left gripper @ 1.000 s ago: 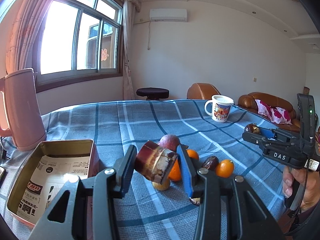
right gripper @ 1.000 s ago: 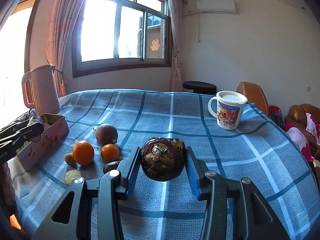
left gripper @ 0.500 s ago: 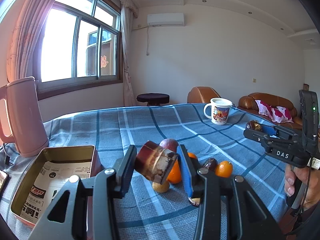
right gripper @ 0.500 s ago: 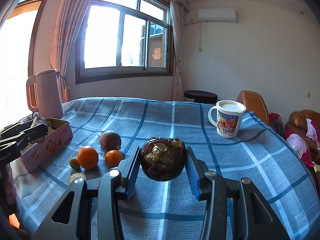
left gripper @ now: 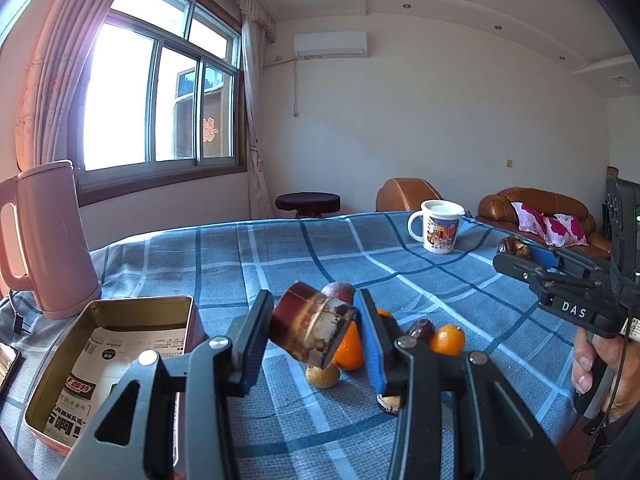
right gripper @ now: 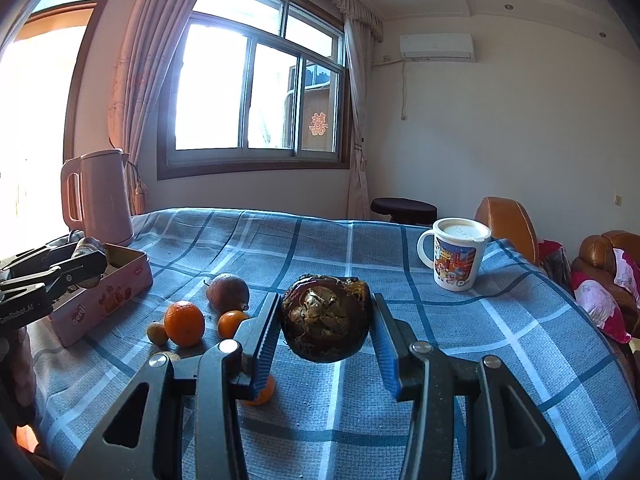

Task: Organize fruits
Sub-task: 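Lift the jar with the left tool while the right tool lifts the mangosteen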

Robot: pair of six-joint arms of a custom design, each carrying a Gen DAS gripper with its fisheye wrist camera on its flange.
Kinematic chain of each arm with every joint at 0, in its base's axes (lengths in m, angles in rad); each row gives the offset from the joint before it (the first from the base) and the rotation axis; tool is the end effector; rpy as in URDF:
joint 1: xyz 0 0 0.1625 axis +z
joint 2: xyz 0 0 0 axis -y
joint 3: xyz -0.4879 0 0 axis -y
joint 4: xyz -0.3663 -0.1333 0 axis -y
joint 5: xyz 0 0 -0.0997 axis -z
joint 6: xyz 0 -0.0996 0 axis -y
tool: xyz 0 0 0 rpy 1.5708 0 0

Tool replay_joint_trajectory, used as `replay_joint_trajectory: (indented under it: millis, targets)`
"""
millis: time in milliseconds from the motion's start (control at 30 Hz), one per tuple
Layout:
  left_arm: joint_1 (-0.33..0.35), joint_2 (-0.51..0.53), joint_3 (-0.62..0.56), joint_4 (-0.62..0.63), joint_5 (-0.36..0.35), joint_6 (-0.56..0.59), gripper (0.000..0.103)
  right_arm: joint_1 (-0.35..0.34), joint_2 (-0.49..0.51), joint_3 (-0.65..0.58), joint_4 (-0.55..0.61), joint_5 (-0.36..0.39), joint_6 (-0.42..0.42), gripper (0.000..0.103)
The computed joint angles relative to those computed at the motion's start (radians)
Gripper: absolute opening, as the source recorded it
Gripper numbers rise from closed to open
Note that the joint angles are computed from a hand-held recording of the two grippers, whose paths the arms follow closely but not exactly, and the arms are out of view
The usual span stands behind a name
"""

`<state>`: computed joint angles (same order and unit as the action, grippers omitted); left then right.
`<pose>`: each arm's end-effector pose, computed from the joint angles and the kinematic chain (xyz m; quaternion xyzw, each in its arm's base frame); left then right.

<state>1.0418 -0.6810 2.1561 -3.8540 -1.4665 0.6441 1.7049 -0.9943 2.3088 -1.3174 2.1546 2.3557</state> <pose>-0.1558 -0.5513 0.1087 0.4912 0.7761 -0.3892 0.0704 0.1368 -0.4277 0.1178 0.1176 -0.6964 0.5774 0.4096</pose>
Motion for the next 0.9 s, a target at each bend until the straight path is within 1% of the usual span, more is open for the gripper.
replay_joint_trajectory:
  millis: [233,600,800,900]
  targets:
    - [0.001,0.003,0.005,-0.02,-0.006,0.006,0.044,0.003,0.01,0.023,-0.061,-0.02,-0.026,0.046]
    - [0.0,0.008,0.018,-0.06,-0.012,0.017,0.044,0.01,0.025,0.042,-0.118,-0.034,-0.058,0.046]
    - [-0.001,0.007,0.019,-0.062,-0.01,0.016,0.044,0.018,0.034,0.028,-0.106,-0.021,-0.08,0.046]
    - [0.0,0.004,0.02,-0.057,-0.008,0.012,0.044,0.02,0.034,0.023,-0.092,-0.019,-0.076,0.046]
